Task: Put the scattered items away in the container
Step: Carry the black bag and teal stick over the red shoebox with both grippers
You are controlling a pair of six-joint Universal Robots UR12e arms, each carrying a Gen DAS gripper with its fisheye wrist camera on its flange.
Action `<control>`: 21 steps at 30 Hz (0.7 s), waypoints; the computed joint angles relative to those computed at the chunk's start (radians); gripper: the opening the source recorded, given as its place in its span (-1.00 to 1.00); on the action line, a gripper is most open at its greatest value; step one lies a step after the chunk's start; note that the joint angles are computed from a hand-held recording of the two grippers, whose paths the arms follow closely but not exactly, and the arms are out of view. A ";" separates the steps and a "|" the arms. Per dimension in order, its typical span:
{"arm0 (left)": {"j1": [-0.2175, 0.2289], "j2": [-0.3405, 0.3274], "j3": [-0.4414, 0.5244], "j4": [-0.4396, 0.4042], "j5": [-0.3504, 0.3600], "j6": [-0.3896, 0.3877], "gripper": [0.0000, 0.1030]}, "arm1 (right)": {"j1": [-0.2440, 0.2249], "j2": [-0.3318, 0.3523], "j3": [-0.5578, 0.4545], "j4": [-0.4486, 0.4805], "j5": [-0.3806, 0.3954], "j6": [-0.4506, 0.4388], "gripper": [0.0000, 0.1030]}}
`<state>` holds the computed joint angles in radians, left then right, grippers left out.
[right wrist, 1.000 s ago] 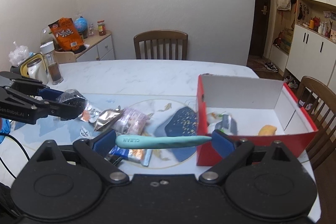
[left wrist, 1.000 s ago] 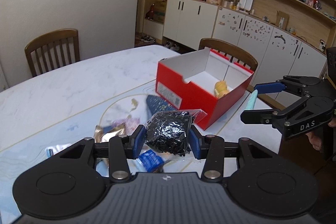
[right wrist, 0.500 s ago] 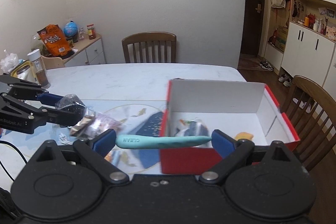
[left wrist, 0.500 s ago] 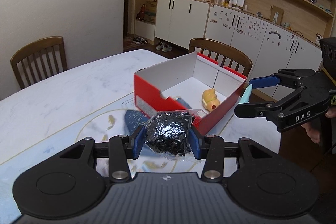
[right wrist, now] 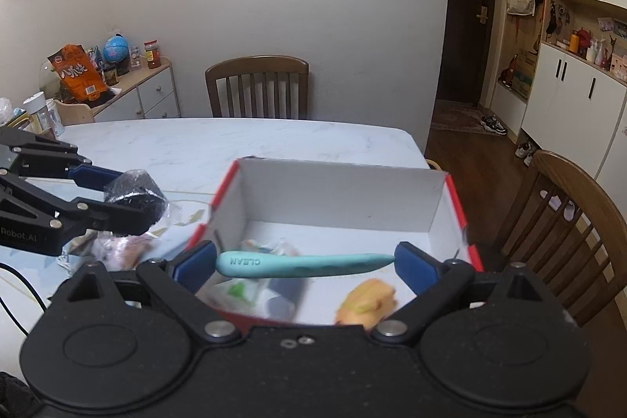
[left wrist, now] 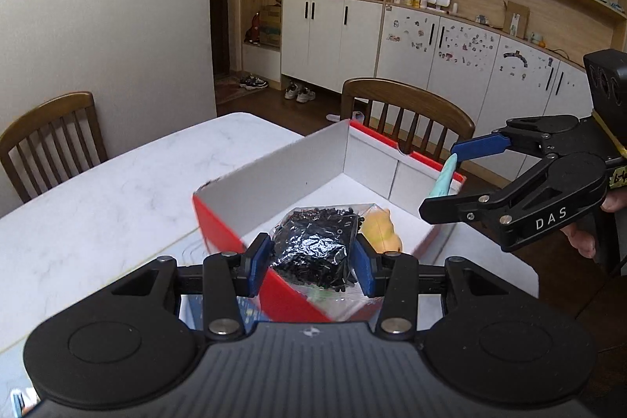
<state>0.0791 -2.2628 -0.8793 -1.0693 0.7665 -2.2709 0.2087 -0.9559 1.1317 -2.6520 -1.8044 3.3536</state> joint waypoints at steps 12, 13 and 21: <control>-0.076 -0.105 0.160 -0.039 0.111 -0.041 -0.16 | -0.057 0.029 -0.025 0.031 0.096 -0.068 0.89; -0.081 -0.117 0.180 -0.052 0.117 -0.040 -0.16 | -0.060 0.033 -0.030 0.038 0.102 -0.074 0.89; -0.115 -0.206 0.323 -0.117 0.172 -0.030 -0.16 | -0.077 0.060 -0.065 0.092 0.139 -0.108 0.89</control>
